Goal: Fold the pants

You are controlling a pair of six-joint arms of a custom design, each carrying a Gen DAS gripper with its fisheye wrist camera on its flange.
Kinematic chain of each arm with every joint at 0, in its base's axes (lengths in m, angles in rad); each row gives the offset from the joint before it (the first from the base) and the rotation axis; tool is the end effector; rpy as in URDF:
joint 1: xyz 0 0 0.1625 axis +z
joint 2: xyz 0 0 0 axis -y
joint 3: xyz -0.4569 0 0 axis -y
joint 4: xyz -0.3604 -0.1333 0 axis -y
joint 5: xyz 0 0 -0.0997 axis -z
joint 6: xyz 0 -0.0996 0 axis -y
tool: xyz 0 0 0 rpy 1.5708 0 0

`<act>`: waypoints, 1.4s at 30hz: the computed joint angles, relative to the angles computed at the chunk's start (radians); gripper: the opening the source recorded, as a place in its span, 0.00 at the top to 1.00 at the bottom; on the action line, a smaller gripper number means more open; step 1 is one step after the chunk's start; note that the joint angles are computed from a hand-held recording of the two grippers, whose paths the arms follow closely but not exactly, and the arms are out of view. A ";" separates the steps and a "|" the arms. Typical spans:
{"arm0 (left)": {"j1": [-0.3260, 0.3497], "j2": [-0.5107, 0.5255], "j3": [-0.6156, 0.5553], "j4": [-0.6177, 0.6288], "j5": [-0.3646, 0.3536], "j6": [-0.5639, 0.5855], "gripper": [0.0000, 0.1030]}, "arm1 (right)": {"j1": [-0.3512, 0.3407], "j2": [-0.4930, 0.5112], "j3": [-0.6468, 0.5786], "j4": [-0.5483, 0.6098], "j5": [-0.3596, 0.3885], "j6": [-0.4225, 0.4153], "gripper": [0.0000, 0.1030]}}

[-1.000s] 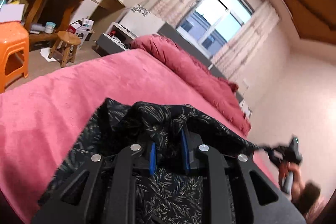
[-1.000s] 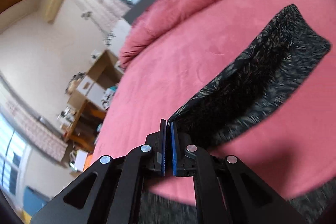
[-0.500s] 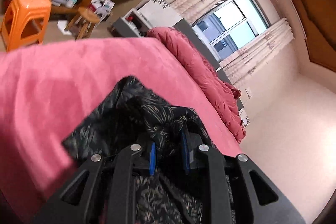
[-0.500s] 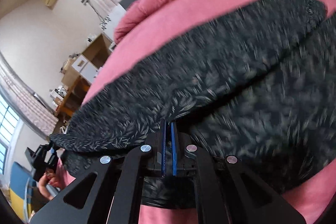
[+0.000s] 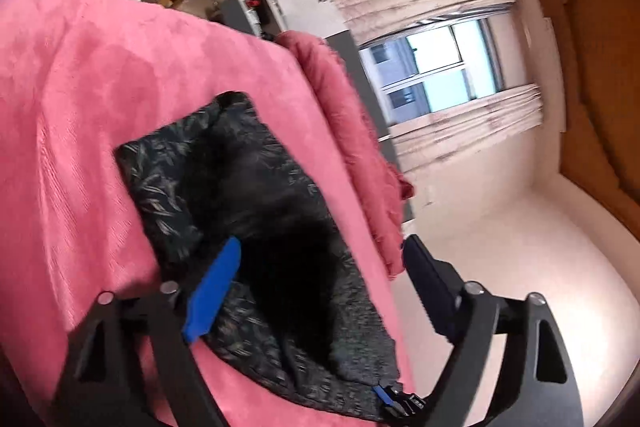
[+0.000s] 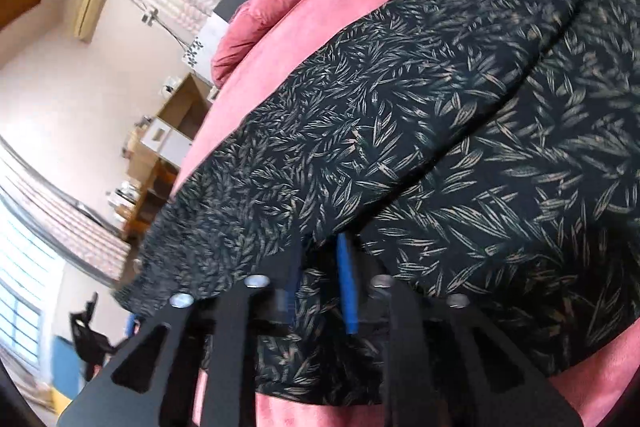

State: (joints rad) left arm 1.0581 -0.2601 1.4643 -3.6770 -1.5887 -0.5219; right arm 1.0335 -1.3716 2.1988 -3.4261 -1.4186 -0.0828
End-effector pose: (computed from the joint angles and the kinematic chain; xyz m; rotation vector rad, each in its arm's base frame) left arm -0.2340 -0.6838 -0.0400 0.0007 -2.4858 1.0353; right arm -0.1132 -0.4799 0.3796 -0.4743 -2.5455 1.4513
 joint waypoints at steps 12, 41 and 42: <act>-0.011 0.011 -0.106 0.191 0.109 0.051 0.35 | -0.097 -0.020 -0.055 0.028 0.158 0.225 0.56; -0.027 -0.111 0.002 0.370 0.322 0.107 0.91 | -0.001 -0.182 0.080 0.061 -0.166 -0.002 0.94; -0.029 -0.111 0.000 0.388 0.343 0.104 0.91 | 0.001 -0.182 0.077 0.086 -0.188 -0.001 0.94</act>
State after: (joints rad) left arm 1.0287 -0.3711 1.4643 -3.2890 -1.2456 -0.4184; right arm 1.0343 -1.5539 2.2760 -3.3401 -1.6063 -0.0836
